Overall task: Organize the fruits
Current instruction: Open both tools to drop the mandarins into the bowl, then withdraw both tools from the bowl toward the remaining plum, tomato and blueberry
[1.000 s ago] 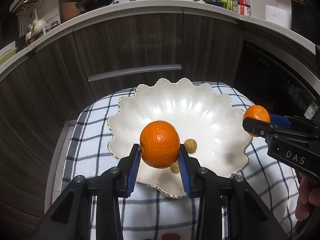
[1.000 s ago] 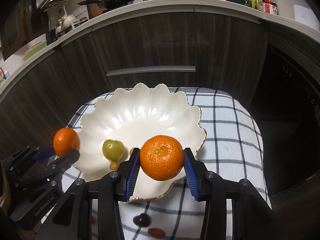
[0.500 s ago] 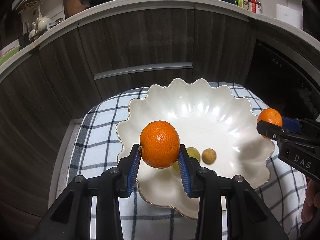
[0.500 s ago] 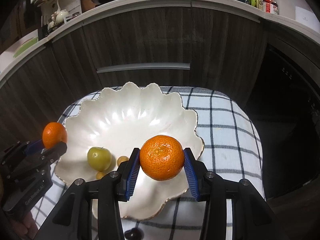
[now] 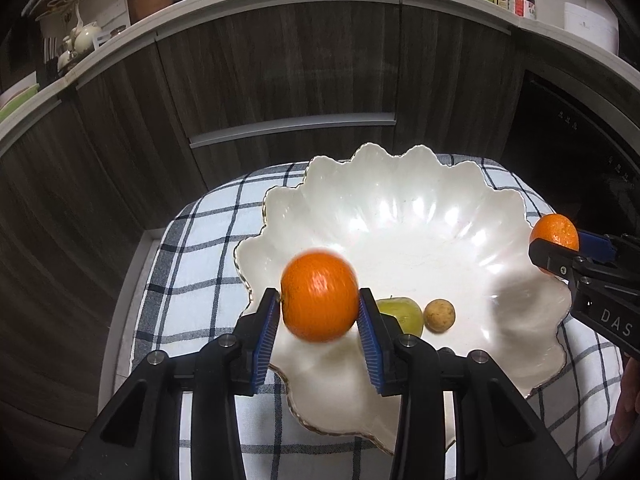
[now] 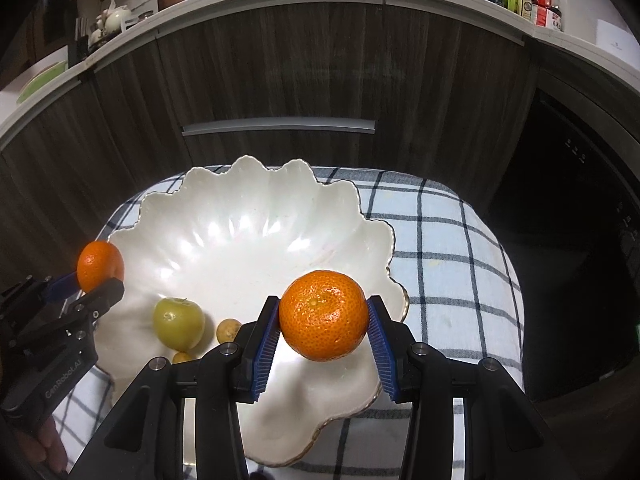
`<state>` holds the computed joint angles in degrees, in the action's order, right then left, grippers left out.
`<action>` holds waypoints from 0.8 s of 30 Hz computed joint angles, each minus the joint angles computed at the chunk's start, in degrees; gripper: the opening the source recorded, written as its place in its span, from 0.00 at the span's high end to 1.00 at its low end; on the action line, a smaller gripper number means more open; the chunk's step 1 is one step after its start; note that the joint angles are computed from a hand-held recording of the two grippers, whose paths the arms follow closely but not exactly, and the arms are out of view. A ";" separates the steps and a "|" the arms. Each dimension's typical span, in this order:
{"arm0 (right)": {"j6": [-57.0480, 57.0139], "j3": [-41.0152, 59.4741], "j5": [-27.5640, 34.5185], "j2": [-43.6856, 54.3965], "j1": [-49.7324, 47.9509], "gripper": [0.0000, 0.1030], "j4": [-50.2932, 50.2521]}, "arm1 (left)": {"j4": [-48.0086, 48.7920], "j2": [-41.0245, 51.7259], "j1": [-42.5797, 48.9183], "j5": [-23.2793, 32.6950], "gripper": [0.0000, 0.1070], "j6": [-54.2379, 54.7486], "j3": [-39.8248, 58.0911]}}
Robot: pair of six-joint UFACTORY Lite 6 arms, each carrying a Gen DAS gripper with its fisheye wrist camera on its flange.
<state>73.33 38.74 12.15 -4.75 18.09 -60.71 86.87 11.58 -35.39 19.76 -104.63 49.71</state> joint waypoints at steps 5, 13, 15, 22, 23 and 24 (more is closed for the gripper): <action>-0.62 1.00 1.44 0.86 0.40 0.55 0.86 | 2.01 -1.09 -0.20 1.71 0.42 -2.29 -0.50; 7.97 0.78 7.36 -2.71 2.86 0.23 -6.89 | 0.89 -3.49 -0.37 2.64 0.30 -1.93 -1.46; 6.71 0.78 7.81 -3.68 2.94 0.23 -5.66 | 0.51 -4.41 -0.68 2.90 0.26 -1.50 -1.73; 4.95 -0.41 8.70 -7.74 3.81 0.23 -3.30 | -2.88 -7.53 -1.48 4.05 0.23 1.94 -2.52; 4.87 -0.87 8.82 -8.48 4.00 0.23 -3.12 | -3.51 -8.09 -1.76 4.36 0.23 2.47 -2.72; 4.01 -1.16 8.91 -9.23 4.16 0.23 -2.21 | -3.87 -8.66 -2.04 4.60 0.23 2.73 -3.05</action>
<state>77.34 37.58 21.05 -13.98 22.26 -62.93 83.00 2.92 -37.42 24.35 -101.89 46.66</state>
